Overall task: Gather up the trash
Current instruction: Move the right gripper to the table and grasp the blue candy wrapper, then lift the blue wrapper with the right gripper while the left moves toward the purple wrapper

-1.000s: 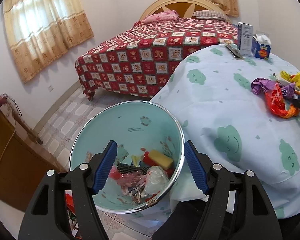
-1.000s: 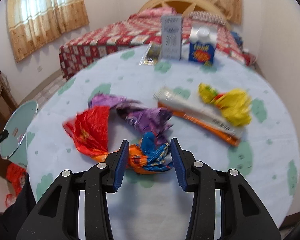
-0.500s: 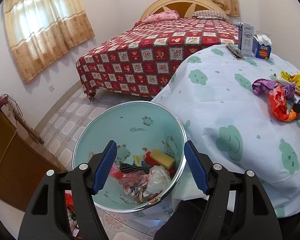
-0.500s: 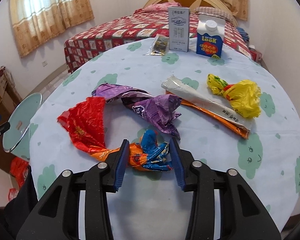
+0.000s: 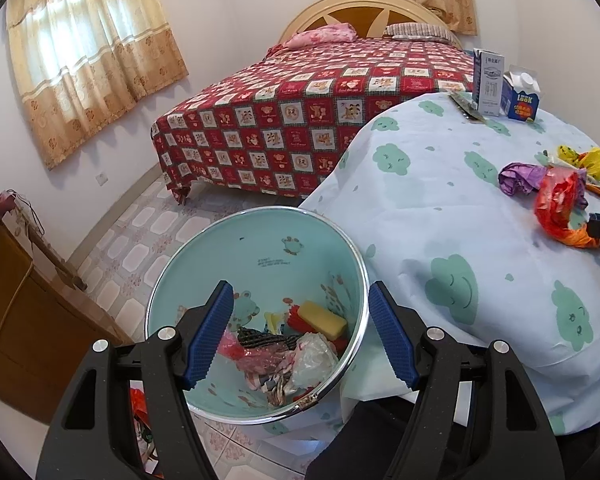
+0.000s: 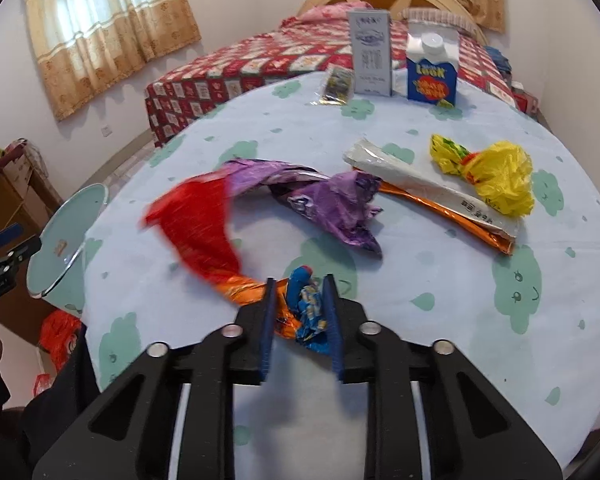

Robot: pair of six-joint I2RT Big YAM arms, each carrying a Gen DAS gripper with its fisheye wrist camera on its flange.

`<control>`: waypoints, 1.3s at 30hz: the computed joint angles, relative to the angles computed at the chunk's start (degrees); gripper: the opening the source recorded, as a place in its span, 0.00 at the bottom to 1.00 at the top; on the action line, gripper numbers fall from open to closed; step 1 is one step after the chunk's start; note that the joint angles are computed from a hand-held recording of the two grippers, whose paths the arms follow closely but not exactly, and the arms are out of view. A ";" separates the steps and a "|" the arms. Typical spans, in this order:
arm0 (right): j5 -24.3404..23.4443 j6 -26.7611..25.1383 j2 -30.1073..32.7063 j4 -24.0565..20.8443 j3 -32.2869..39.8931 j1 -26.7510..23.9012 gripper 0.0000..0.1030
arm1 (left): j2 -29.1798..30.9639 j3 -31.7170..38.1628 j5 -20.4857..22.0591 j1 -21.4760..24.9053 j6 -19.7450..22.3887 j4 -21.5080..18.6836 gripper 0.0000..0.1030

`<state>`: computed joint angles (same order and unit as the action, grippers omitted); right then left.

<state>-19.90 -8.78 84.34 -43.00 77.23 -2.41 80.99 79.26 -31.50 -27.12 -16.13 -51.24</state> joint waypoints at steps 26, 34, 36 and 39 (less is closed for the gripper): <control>0.45 7.25 -5.89 15.50 -5.64 -14.12 0.14 | 27.31 31.55 6.02 -9.57 5.02 -2.16 0.67; -1.47 6.95 -4.69 15.47 -5.28 -15.47 0.14 | 32.98 38.36 9.38 -8.67 6.05 -6.32 0.40; -1.72 6.80 -4.55 15.34 -5.19 -15.29 0.14 | 33.59 39.36 11.30 -8.48 6.98 -7.36 0.15; -1.68 6.71 -4.50 15.26 -4.88 -14.36 0.14 | 32.99 38.47 10.40 -8.56 7.49 -6.69 0.00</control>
